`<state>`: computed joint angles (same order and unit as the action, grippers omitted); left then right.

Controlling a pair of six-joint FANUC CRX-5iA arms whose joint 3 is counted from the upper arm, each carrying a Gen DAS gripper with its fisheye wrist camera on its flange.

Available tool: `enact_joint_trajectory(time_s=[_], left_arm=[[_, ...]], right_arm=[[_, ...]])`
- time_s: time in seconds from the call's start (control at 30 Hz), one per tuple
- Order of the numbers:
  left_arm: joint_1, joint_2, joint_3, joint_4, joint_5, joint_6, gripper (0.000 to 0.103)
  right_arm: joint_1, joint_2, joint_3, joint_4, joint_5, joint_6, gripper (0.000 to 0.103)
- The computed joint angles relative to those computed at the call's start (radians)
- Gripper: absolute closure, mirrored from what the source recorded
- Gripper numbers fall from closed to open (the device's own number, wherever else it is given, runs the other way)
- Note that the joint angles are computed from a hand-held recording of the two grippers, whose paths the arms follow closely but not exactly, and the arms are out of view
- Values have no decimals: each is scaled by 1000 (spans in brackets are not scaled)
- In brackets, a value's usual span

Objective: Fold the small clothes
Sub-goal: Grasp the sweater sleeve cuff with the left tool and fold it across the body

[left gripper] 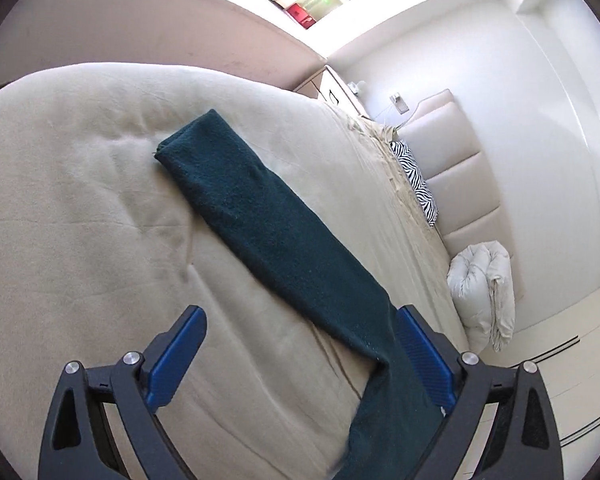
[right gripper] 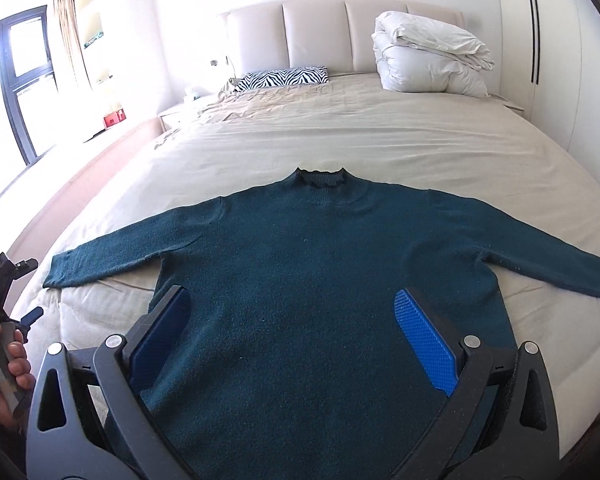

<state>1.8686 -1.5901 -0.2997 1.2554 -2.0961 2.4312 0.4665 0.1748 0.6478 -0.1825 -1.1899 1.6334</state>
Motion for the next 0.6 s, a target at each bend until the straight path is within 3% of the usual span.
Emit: enact_joint_trajectory(time_s=[0.07, 0.2, 0.43, 0.5, 0.57, 0.6], left_arm=[[-3, -52, -108, -10, 31, 71, 21], [0, -125, -222, -41, 82, 168, 24], [63, -114, -236, -106, 114, 160, 23], [104, -118, -257, -79, 107, 120, 28], [167, -121, -277, -23, 58, 78, 60], [194, -122, -286, 1, 33, 63, 68]], right_arm=[[-1, 18, 35, -37, -27, 0, 0], [3, 53, 92, -88, -72, -6, 0], [5, 93, 133, -119, -100, -19, 4], [0, 95, 131, -124, -101, -13, 10], [-7, 103, 136, -126, -109, -4, 17], [-12, 109, 141, -131, -116, 0, 21]])
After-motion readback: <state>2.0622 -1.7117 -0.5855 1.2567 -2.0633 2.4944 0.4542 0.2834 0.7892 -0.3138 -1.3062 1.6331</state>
